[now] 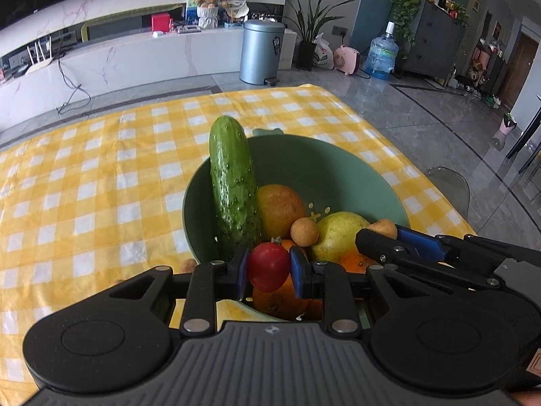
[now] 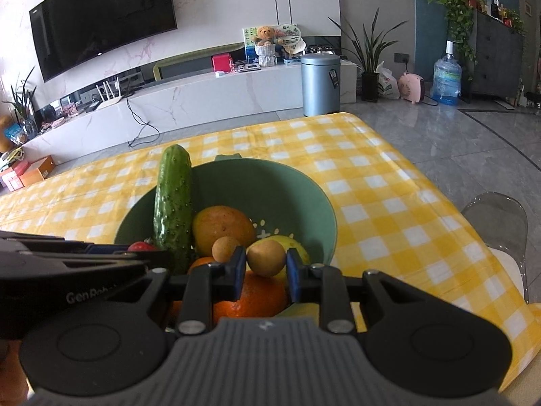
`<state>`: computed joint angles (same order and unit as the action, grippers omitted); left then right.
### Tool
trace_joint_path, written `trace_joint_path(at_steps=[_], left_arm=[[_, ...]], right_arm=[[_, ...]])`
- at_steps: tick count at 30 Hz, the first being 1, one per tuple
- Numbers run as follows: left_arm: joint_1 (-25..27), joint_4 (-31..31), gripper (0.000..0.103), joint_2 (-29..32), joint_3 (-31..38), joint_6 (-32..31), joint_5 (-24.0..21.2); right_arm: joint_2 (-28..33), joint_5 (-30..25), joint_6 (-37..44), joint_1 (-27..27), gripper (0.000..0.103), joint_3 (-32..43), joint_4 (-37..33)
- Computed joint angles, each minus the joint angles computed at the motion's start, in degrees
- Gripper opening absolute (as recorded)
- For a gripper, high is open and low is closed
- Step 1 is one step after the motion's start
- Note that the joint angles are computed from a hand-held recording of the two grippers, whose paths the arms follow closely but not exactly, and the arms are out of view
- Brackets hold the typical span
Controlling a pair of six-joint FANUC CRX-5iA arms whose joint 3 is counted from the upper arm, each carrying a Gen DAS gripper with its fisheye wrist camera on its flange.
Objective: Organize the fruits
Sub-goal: 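Lower the tomato and kiwi into the colander and open both tools, then withdraw both tools toward the two remaining kiwis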
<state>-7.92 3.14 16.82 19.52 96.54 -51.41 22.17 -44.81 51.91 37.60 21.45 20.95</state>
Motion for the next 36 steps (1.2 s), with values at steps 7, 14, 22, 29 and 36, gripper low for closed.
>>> trace_joint_path(at_steps=[7,14,22,29,36], left_arm=[[0.6,1.7,0.028,0.1,-1.1,-0.4,-0.1],[0.3,0.9,0.033,0.1,-0.7,0.4,-0.4],[0.0,-1.2,0.045,-1.2,-0.7,3.0,0.1],[-0.7,-5.0,0.054,-3.2,-0.7,5.6,1.1],[-1.9,-11.9,0.064,-6.2,-1.0,7.6,0.4]], right_arm=[[0.3,-0.5,1.2,0.1,0.022,0.5,-0.7],[-0.1,0.6,-0.1,0.2,0.022,-0.6,0.3],[-1.8,3.9,-4.2,0.2,0.030,-4.0,3.7],[-4.0,8.1,-11.3,0.5,0.051,-9.5,11.2],[-7.4,14.5,-20.2,0.6,0.066,-17.2,23.7]])
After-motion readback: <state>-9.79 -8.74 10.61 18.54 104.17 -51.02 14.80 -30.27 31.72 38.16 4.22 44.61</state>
